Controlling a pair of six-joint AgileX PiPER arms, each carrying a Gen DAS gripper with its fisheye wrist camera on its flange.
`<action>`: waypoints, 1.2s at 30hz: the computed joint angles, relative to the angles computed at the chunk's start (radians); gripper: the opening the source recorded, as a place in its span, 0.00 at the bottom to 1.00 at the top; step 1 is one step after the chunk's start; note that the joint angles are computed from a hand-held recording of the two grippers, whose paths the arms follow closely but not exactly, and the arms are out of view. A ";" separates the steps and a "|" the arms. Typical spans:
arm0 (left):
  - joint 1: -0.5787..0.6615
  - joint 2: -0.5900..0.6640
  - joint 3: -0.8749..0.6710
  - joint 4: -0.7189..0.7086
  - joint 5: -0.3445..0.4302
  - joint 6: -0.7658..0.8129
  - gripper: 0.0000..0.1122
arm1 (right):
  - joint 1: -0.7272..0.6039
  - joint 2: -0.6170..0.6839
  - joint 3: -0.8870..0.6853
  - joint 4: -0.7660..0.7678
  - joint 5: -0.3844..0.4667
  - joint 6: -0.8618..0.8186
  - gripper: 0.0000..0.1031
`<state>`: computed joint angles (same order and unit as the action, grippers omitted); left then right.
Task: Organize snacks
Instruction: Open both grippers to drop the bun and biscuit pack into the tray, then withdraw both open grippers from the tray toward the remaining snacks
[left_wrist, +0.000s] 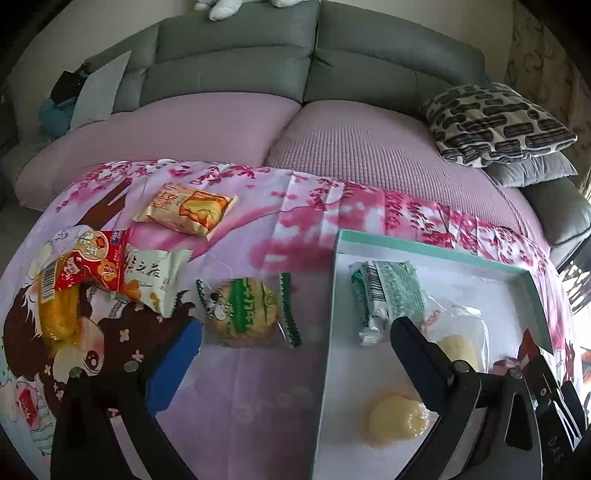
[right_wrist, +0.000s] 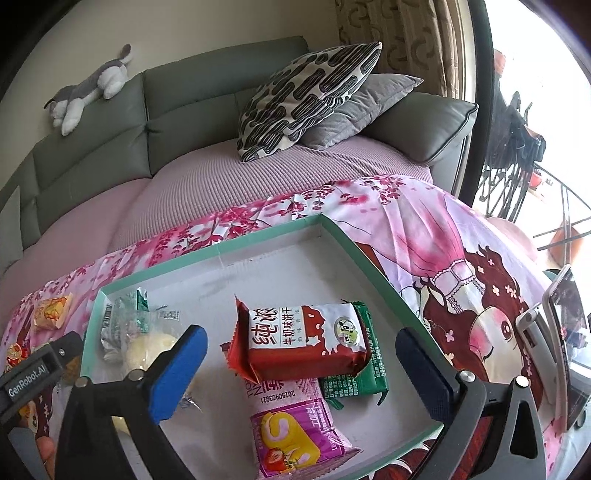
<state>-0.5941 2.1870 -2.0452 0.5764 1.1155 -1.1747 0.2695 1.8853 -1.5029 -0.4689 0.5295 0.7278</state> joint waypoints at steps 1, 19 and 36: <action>0.002 -0.004 0.007 -0.001 -0.007 -0.003 0.91 | 0.002 0.000 -0.001 0.001 0.002 -0.002 1.00; -0.004 -0.115 0.137 -0.001 -0.055 0.022 0.91 | 0.098 -0.036 -0.029 -0.084 0.097 0.016 1.00; 0.019 -0.415 0.600 0.091 -0.168 -0.148 0.91 | 0.217 -0.050 -0.018 -0.091 0.132 -0.017 1.00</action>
